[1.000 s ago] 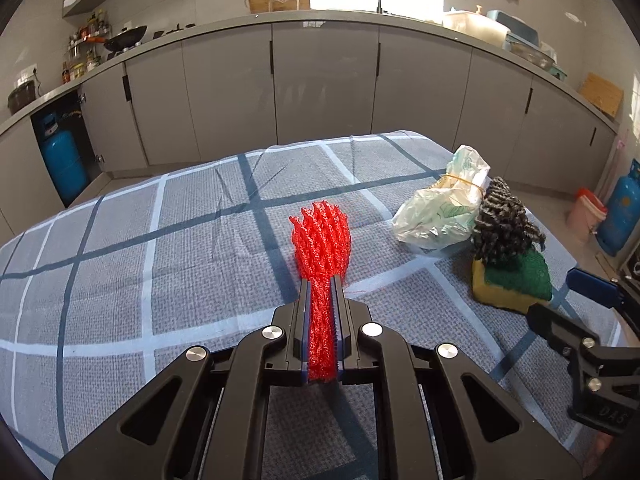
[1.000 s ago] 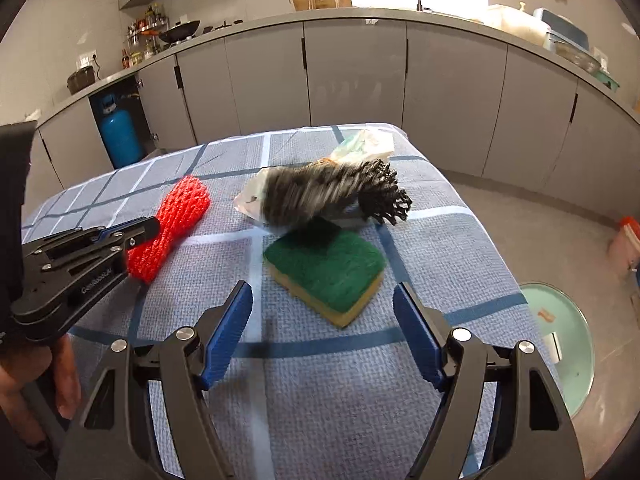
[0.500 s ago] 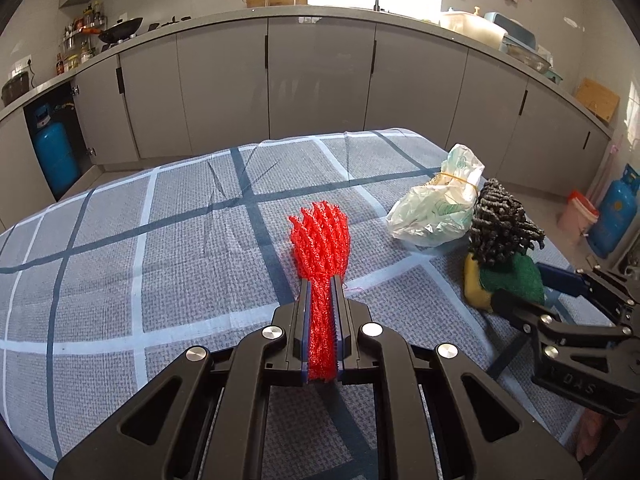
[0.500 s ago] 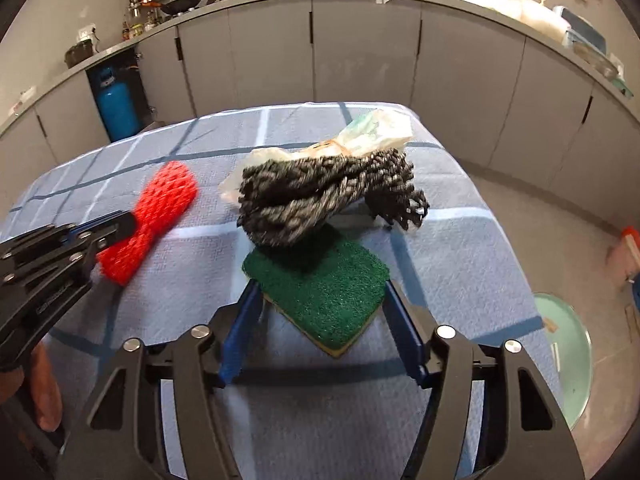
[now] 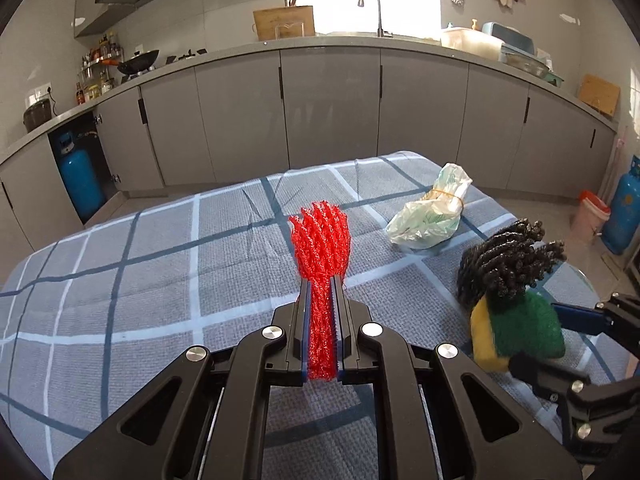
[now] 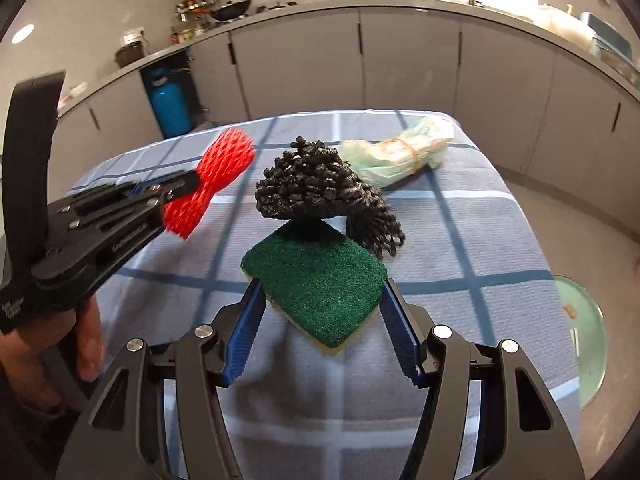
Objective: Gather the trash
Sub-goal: 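Close the right gripper on the green scouring pad and lift it while the left holds the red net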
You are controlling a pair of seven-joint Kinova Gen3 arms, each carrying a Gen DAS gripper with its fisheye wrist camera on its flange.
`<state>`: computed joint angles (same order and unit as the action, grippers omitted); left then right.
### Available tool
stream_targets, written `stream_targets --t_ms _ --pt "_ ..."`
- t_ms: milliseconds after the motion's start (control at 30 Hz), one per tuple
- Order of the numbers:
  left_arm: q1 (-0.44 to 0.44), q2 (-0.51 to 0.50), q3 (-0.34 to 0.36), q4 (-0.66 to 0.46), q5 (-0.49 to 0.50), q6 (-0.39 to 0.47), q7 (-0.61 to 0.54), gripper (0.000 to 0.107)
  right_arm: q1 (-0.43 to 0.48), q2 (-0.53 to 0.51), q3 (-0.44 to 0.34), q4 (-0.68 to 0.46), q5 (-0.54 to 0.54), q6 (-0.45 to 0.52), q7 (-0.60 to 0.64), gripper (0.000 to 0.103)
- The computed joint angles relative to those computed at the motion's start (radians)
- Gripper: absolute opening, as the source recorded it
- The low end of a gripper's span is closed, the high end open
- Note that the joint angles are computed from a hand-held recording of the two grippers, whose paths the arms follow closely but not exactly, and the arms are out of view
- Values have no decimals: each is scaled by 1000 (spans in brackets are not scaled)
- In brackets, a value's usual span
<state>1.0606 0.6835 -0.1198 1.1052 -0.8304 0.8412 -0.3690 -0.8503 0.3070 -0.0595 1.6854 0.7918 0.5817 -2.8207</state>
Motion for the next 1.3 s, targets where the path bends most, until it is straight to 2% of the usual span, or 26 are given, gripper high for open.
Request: stream_targets --t_ms 100,167,233,300,433,633,900,1033,1300 --pt "20 -16 -13 14 -20 17 25 10 19 -22 -22 28 17 -51 -40 59" --pt "21 -25 -8 18 -26 36 33 10 -48 -27 26 33 94 -23 -76 59" --pt "23 -32 -5 23 -34 50 45 10 -78 -47 41 49 165 -33 -141 59" --pt "23 -37 1 25 -41 60 54 10 -76 -64 21 57 243 -20 -203 59" --pt "24 -42 12 24 -58 75 64 10 -34 -98 -19 73 317 -51 -271 59" --pt "30 -50 25 17 -78 91 71 10 -1 -127 -86 66 388 -18 -308 60" --pt "45 -67 42 0 -96 116 58 10 45 -193 -147 94 465 -30 -406 60" --pt "47 -67 47 -10 -94 126 45 10 76 -228 -173 122 502 -46 -469 60" --pt "66 -57 50 -47 -90 146 8 10 133 -280 -213 184 544 -6 -571 60"
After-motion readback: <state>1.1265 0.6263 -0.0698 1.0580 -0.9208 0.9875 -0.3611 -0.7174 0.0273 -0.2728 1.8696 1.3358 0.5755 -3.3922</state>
